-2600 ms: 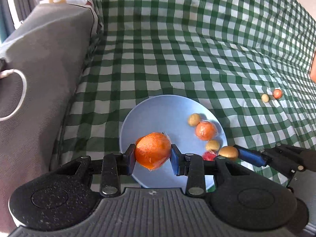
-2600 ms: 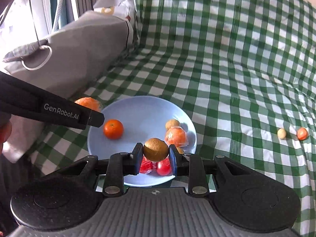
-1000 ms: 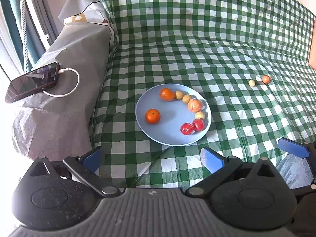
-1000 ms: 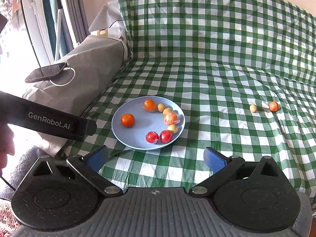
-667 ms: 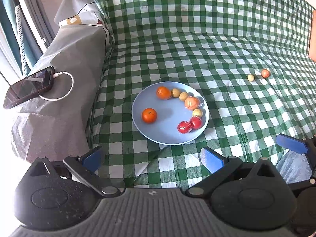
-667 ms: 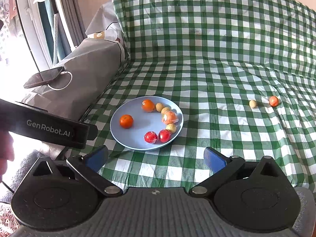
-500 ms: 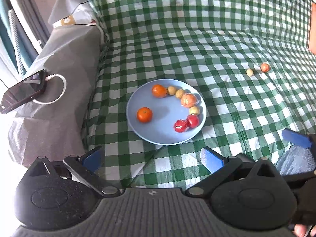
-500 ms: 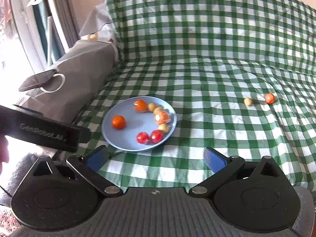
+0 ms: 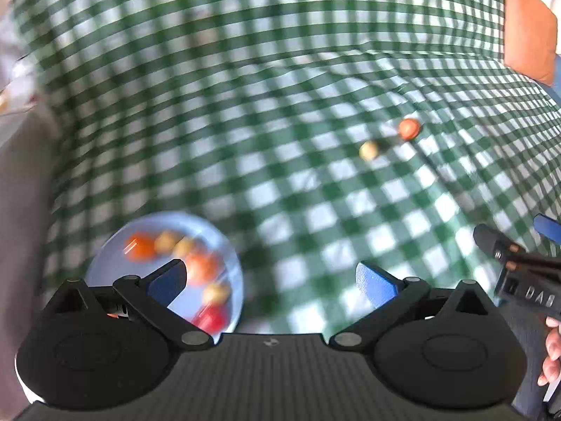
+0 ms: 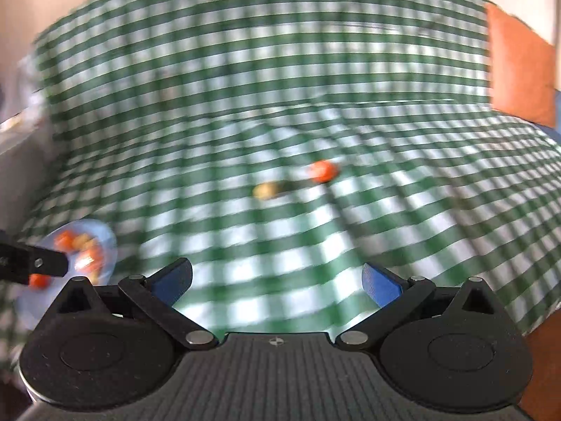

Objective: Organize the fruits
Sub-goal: 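Grasp a yellow fruit with the left tool while the right tool grasps an orange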

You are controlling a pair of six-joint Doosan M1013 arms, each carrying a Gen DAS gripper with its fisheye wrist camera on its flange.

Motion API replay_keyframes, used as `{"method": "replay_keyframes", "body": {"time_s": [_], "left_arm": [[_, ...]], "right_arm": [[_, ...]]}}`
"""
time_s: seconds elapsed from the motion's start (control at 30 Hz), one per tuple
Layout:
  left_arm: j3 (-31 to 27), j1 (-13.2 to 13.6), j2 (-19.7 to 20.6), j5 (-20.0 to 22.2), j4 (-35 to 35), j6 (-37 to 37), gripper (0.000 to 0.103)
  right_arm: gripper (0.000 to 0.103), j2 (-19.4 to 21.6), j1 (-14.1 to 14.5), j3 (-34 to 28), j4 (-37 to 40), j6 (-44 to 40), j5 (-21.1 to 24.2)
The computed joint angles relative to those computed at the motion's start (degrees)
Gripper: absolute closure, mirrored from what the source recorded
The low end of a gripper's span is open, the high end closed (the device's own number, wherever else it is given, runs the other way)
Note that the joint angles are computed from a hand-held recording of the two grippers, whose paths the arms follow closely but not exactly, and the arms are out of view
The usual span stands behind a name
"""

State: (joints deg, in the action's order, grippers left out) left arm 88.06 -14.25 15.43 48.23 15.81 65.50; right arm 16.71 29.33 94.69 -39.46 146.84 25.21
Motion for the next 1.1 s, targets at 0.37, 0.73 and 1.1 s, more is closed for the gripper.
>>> {"method": "replay_keyframes", "body": {"time_s": [0.37, 0.73, 1.1], "left_arm": [[-18.34, 0.11, 18.89, 0.64, -9.29, 9.51, 0.0], [-21.82, 0.52, 23.12, -3.57, -10.59, 12.67, 0.052], [-14.58, 1.1, 16.74, -7.62, -11.83, 13.3, 0.075]], "right_arm": [[0.001, 14.65, -8.37, -13.73, 11.64, -18.96, -4.17], [0.038, 22.11, -9.97, -21.35, 23.09, -41.56, -6.61], [0.066, 18.11, -9.23, -16.44, 1.06, -11.55, -4.54]]}}
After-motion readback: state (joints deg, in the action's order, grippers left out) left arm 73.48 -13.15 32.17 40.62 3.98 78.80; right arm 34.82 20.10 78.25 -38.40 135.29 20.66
